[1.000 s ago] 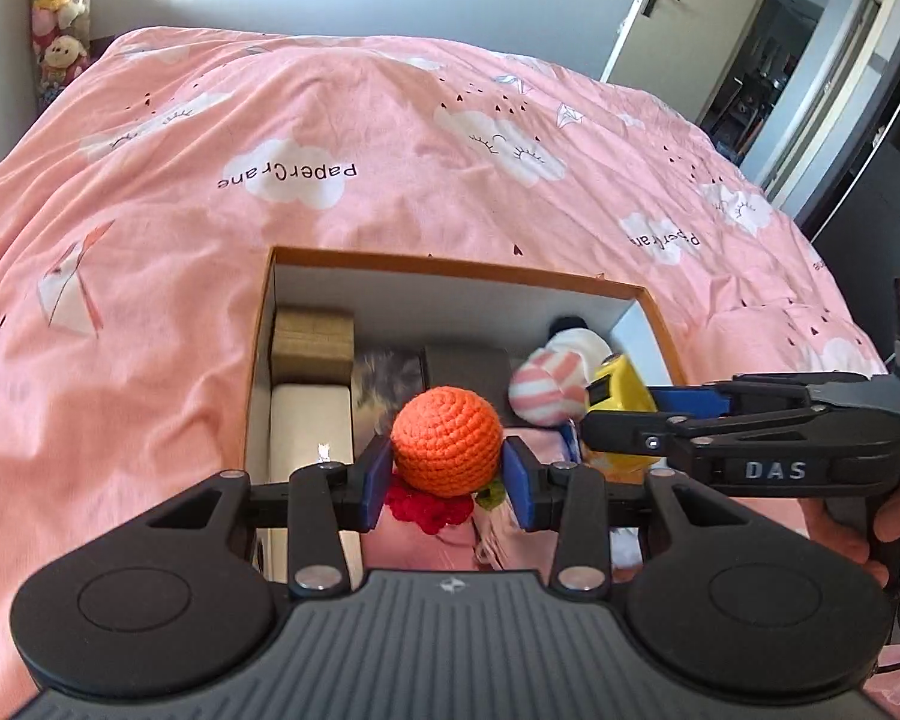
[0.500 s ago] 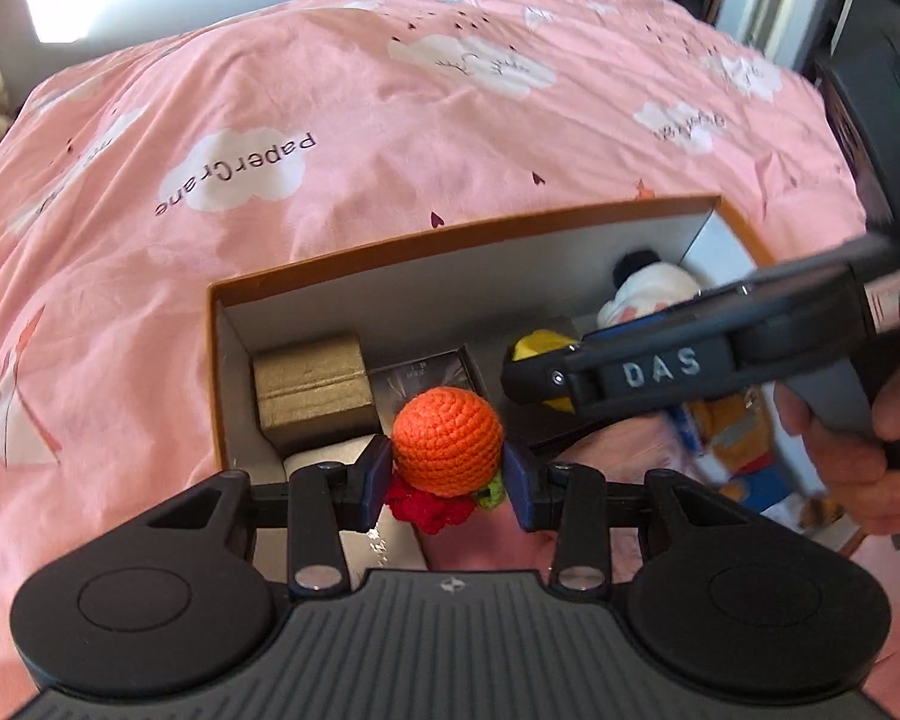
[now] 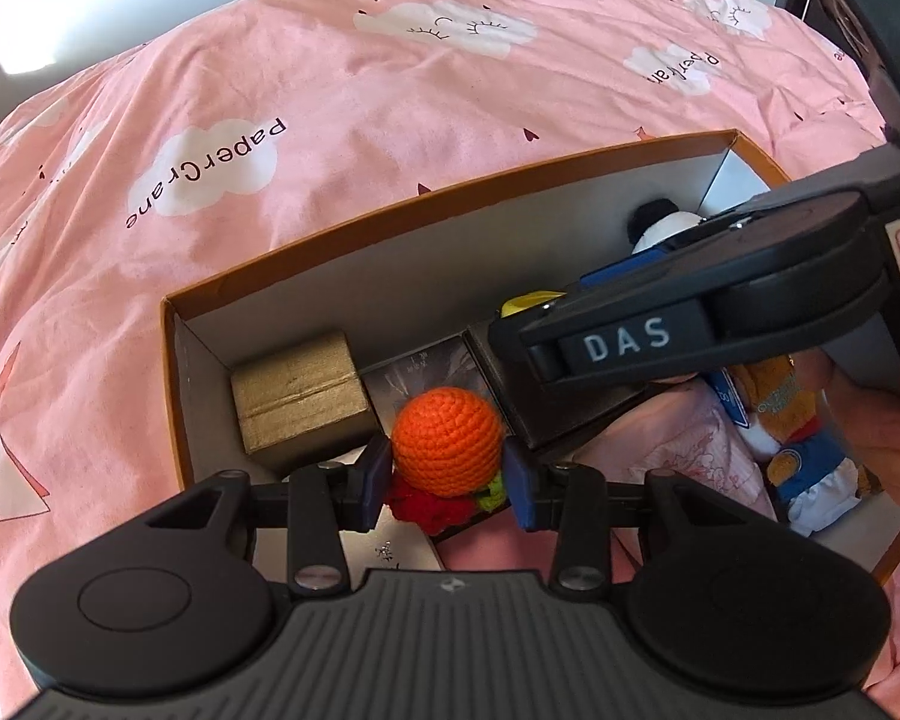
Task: Organize objects
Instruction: 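Lower the orange ball into the box with the left tool while the right tool releases the tape measure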
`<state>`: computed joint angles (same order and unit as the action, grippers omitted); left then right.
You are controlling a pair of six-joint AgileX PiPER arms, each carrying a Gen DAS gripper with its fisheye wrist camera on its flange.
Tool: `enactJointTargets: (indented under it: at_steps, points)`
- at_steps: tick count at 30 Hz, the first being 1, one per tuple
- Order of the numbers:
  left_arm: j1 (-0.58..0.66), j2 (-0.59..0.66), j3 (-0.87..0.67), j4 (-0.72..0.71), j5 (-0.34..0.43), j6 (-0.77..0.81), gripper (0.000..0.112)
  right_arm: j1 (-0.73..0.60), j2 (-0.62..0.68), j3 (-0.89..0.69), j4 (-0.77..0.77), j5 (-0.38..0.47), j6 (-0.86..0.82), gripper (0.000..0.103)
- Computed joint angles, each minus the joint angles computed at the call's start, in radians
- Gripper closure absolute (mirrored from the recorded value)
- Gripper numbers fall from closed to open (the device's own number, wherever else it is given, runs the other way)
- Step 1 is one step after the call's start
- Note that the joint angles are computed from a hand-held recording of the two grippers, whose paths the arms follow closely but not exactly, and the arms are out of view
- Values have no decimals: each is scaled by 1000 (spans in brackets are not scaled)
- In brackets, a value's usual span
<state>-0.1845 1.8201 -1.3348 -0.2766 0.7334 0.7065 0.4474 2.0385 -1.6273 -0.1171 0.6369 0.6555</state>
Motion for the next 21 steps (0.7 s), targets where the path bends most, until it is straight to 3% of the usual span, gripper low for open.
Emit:
enactJointTargets:
  at_steps: [9, 14, 17, 21]
  points:
    - [-3, -19, 18, 5, 9, -4, 67, -19, 12, -17, 89, 14, -64, 52]
    - [9, -40, 3, -65, 51, 26, 67, -31, -116, 107, 95, -76, -94, 52]
    - [-9, -51, -9, -91, 48, 30, 67, -42, -191, 164, 49, -79, -50, 52]
    - [-57, -31, -60, -75, 49, -20, 67, -59, -260, 229, -7, -60, -12, 67]
